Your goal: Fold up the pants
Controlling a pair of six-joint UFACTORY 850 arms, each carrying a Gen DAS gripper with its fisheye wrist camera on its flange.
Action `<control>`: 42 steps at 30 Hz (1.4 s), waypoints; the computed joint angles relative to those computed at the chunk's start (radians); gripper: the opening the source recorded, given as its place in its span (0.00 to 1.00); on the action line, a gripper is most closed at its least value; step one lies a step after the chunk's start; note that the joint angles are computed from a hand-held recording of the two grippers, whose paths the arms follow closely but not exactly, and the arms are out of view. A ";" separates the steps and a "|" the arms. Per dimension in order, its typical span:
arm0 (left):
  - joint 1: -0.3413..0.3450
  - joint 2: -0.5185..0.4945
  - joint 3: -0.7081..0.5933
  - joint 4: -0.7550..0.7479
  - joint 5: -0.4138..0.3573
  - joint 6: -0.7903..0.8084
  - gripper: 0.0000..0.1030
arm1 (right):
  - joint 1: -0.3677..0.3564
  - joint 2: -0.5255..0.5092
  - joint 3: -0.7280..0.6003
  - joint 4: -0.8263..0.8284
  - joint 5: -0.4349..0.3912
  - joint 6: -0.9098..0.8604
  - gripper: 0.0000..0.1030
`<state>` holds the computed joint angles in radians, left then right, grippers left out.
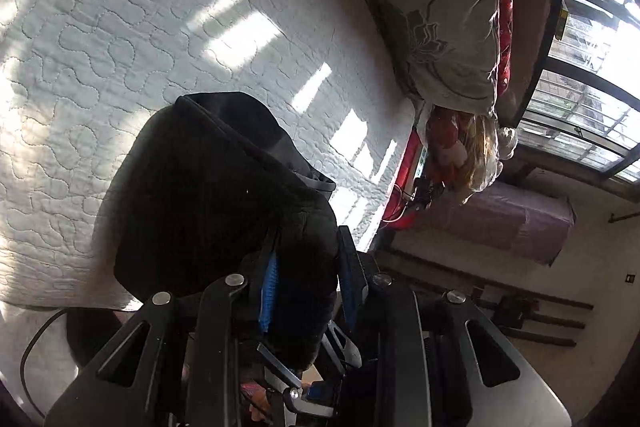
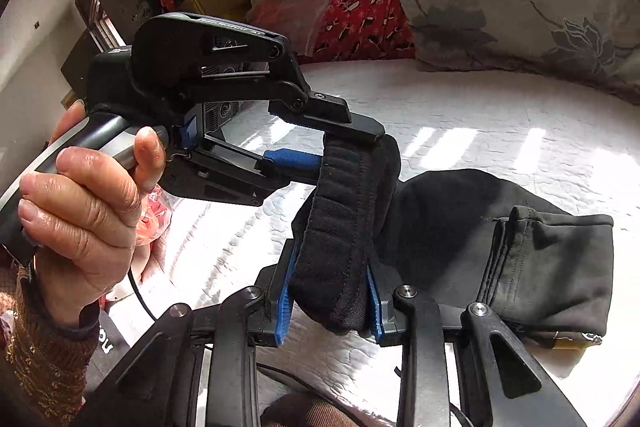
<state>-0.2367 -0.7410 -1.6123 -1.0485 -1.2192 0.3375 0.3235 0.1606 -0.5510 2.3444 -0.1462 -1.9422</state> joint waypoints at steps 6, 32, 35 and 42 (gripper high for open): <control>-0.146 -0.111 -0.178 0.135 0.050 -0.144 0.23 | -0.257 0.091 0.105 -0.395 -0.190 0.408 0.30; -0.204 0.365 0.548 -0.131 0.488 0.086 0.65 | -0.834 -0.005 0.160 -0.641 -0.675 0.468 0.55; -0.232 0.323 0.552 -0.119 0.507 0.043 0.65 | -0.725 -0.011 0.132 -0.624 -0.562 0.445 0.55; -0.239 0.256 0.471 -0.138 0.532 -0.021 0.43 | -0.615 -0.060 0.079 -0.725 -0.362 0.484 0.09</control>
<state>-0.4760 -0.4852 -1.1413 -1.1866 -0.6875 0.3169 -0.2918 0.1008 -0.4723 1.6192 -0.5087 -1.4579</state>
